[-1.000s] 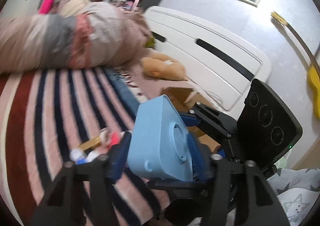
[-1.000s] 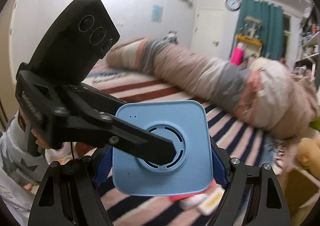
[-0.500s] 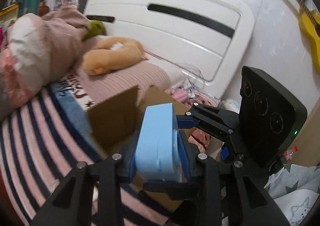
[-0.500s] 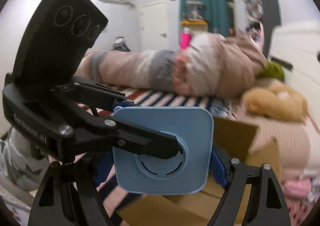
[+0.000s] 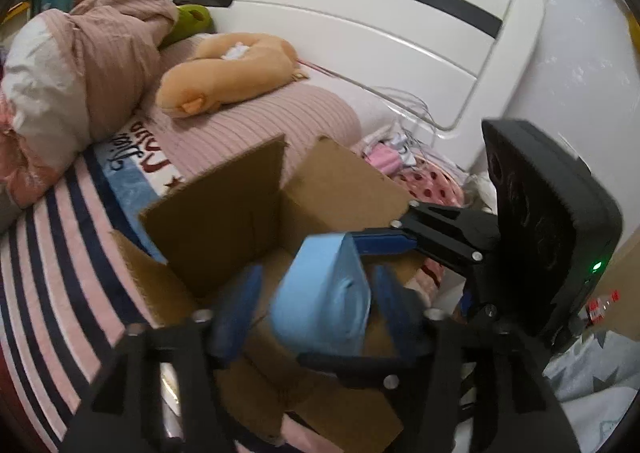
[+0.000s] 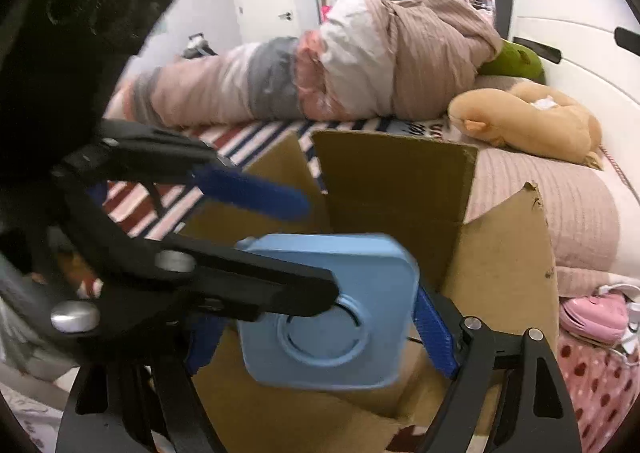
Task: Organize rigid objects
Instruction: 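Carry the blue case into the cardboard box and open the right gripper, then lower the right gripper onto the pink spray bottle and grasp it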
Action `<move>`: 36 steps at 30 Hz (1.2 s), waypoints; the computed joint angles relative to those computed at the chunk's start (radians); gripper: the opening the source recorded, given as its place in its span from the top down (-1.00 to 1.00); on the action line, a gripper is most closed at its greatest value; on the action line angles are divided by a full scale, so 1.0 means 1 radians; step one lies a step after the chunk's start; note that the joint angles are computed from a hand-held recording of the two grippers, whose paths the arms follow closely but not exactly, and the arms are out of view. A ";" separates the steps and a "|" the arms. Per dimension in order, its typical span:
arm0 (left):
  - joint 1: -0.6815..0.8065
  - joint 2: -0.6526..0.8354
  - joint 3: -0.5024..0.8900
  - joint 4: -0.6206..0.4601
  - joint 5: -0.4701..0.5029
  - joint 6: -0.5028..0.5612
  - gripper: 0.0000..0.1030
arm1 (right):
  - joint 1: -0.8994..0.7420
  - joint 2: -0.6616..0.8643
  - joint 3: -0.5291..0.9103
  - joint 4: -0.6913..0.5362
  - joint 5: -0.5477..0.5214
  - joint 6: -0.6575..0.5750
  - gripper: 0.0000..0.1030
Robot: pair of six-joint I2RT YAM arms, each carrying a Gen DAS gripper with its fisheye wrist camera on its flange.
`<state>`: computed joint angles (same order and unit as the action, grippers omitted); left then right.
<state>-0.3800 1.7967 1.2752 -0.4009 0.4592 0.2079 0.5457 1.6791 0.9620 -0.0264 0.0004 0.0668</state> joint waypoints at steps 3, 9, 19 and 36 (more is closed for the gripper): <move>0.033 -0.031 -0.027 0.020 0.015 -0.016 -0.22 | 0.012 -0.015 -0.001 -0.012 0.023 0.013 -0.70; 0.153 -0.177 -0.144 0.064 0.041 -0.019 -0.34 | 0.084 -0.042 0.021 -0.002 0.117 -0.002 -0.85; 0.576 -0.382 -0.370 0.150 0.113 0.058 -0.47 | 0.277 0.146 0.287 -0.040 0.053 0.042 -0.85; 0.926 -0.118 -0.522 0.338 0.204 0.197 -0.47 | 0.264 0.918 1.072 -0.429 0.020 0.360 0.07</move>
